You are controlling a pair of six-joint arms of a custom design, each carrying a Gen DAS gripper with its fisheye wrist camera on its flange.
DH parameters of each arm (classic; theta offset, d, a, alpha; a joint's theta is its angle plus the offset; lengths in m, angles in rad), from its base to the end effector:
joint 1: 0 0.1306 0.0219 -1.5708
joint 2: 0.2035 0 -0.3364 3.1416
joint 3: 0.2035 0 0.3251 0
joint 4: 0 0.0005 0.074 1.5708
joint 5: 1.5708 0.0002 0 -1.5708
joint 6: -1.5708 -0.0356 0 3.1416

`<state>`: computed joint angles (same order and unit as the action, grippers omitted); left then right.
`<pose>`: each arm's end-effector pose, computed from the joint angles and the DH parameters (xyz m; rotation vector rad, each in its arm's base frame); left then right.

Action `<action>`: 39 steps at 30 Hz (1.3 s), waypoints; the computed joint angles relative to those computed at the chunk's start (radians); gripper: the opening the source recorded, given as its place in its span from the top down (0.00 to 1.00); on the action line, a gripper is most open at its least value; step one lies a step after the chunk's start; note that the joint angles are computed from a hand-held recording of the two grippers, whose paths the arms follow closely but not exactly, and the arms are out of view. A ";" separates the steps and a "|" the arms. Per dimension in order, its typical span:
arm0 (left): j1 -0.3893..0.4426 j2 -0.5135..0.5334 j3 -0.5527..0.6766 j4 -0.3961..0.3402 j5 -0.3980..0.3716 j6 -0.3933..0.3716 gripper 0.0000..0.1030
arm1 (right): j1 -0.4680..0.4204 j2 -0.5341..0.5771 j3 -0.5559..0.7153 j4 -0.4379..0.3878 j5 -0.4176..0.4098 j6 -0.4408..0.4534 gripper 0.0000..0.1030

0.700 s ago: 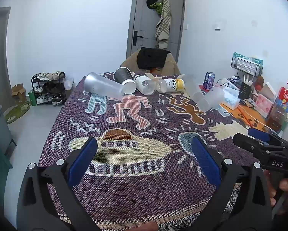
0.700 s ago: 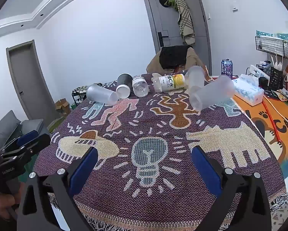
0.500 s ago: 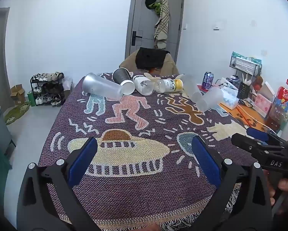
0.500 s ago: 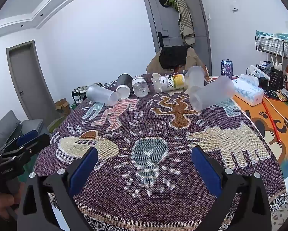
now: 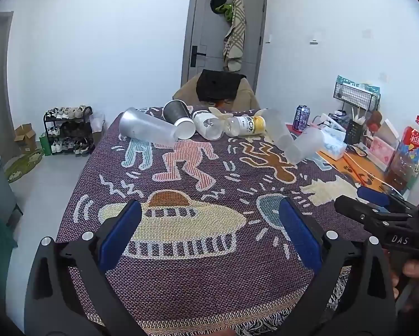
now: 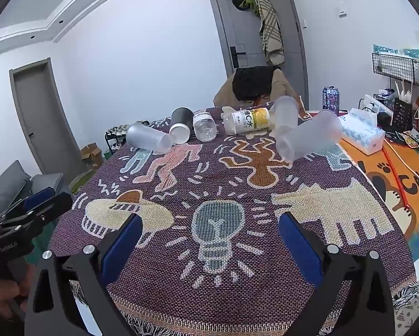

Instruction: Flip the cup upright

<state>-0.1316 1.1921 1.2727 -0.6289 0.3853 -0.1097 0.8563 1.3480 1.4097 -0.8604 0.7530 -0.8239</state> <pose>0.3734 -0.0634 0.4321 0.4786 2.0472 -0.4205 0.2871 0.2931 0.4152 0.3027 2.1002 0.0813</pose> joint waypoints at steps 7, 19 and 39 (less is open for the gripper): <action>-0.006 0.003 0.003 0.003 -0.004 0.000 0.05 | -0.002 0.000 -0.001 0.003 -0.001 0.003 0.07; -0.007 0.003 0.005 0.000 -0.006 -0.002 0.05 | 0.001 0.002 0.000 0.004 0.001 0.000 0.07; 0.006 0.002 -0.010 0.008 0.006 -0.008 0.05 | 0.000 0.013 0.008 0.006 -0.006 0.002 0.07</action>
<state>-0.1254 1.1941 1.2622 -0.6208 0.3916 -0.1179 0.8562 1.3610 1.4177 -0.8543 0.7468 -0.8216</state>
